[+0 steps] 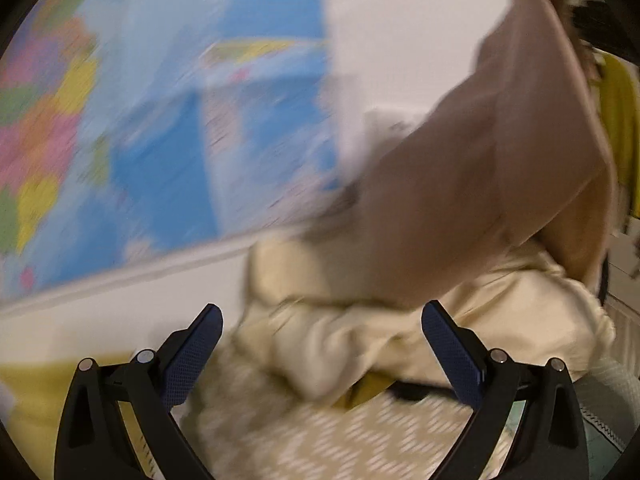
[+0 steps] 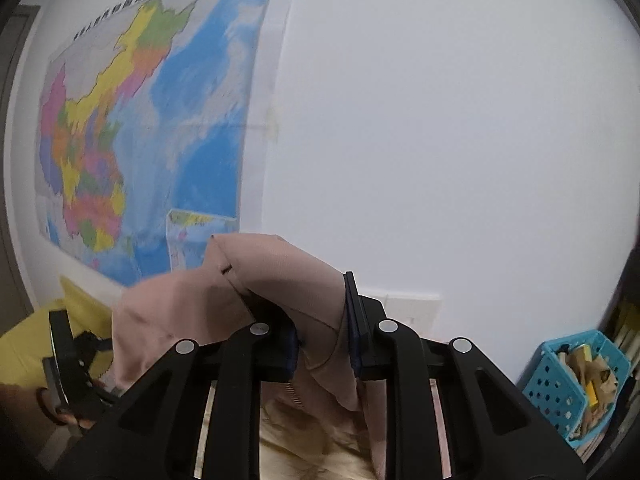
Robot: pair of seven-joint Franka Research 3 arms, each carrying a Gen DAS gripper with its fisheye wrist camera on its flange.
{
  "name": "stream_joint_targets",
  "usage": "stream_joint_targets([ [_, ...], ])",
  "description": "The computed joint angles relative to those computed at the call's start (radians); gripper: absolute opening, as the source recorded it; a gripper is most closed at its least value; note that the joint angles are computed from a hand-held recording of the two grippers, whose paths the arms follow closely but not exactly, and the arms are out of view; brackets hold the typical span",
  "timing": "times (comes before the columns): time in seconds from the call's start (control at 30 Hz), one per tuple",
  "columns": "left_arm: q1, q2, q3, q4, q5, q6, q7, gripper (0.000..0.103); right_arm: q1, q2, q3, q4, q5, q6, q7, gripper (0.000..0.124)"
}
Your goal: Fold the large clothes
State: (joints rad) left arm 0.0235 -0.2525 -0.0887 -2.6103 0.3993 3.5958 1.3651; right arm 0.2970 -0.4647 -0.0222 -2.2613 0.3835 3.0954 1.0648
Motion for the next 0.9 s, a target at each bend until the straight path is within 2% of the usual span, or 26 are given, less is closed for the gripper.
stream_joint_targets([
  [0.03,0.0,0.014,-0.006,0.011,0.006,0.022,0.016,0.097,-0.007,-0.018,0.001,-0.015,0.0,0.003,0.003,0.019],
  [0.1,-0.019,0.054,-0.002,0.039,0.063,0.067,0.032,0.097,0.028,-0.022,-0.028,-0.005,0.02,-0.01,-0.007,0.019],
  [0.17,-0.002,0.086,-0.064,0.046,-0.038,0.109,0.139,0.097,0.021,-0.035,-0.027,-0.02,0.02,-0.009,-0.012,0.019],
  [0.2,-0.005,0.111,-0.074,0.061,-0.05,0.125,0.177,0.097,0.036,-0.038,-0.041,-0.018,0.03,-0.015,-0.018,0.019],
  [0.23,-0.012,0.126,-0.084,0.081,-0.082,0.109,0.222,0.097,0.036,-0.032,-0.033,-0.016,0.034,-0.012,-0.013,0.019],
  [0.27,-0.011,0.152,-0.123,0.104,-0.184,0.084,0.317,0.097,0.047,-0.034,-0.043,-0.014,0.043,-0.014,-0.017,0.019],
  [0.33,-0.019,0.184,-0.152,0.143,-0.293,0.043,0.413,0.095,0.047,-0.026,-0.036,-0.013,0.048,-0.007,-0.014,0.019],
  [0.37,-0.03,0.206,-0.142,0.18,-0.293,0.014,0.399,0.08,0.048,-0.029,-0.037,-0.017,0.051,-0.005,-0.014,0.019],
  [0.4,-0.059,0.22,-0.096,0.202,-0.224,0.007,0.335,0.066,0.06,-0.033,-0.048,-0.018,0.057,-0.008,-0.022,0.019],
  [0.43,-0.06,0.225,-0.086,0.22,-0.183,-0.012,0.302,0.026,0.05,-0.036,-0.041,-0.021,0.055,-0.007,-0.02,0.019],
  [0.47,-0.066,0.223,-0.08,0.247,-0.162,-0.057,0.277,0.016,0.037,-0.035,-0.031,-0.02,0.053,-0.007,-0.01,0.019],
  [0.5,-0.08,0.214,-0.062,0.264,-0.133,-0.064,0.239,0.014,0.017,-0.04,-0.018,-0.022,0.048,-0.007,0.002,0.019],
  [0.57,-0.074,0.191,-0.093,0.266,-0.227,-0.039,0.307,0.011,0.007,-0.057,-0.016,-0.024,0.05,0.006,0.017,0.019],
  [0.6,-0.078,0.166,-0.094,0.27,-0.241,-0.031,0.299,0.011,0.003,-0.074,-0.017,-0.021,0.05,0.006,0.025,0.019],
  [0.63,-0.093,0.136,-0.066,0.277,-0.184,-0.033,0.225,0.011,0.006,-0.09,-0.023,-0.018,0.05,0.006,0.026,0.019],
  [0.7,-0.119,0.083,-0.017,0.288,-0.085,-0.017,0.101,0.01,-0.033,-0.136,-0.002,-0.009,0.033,0.01,0.047,0.019],
  [0.9,-0.104,-0.14,-0.006,0.251,-0.051,0.068,-0.065,0.01,-0.039,-0.301,0.021,0.016,-0.013,0.031,0.051,0.018],
])
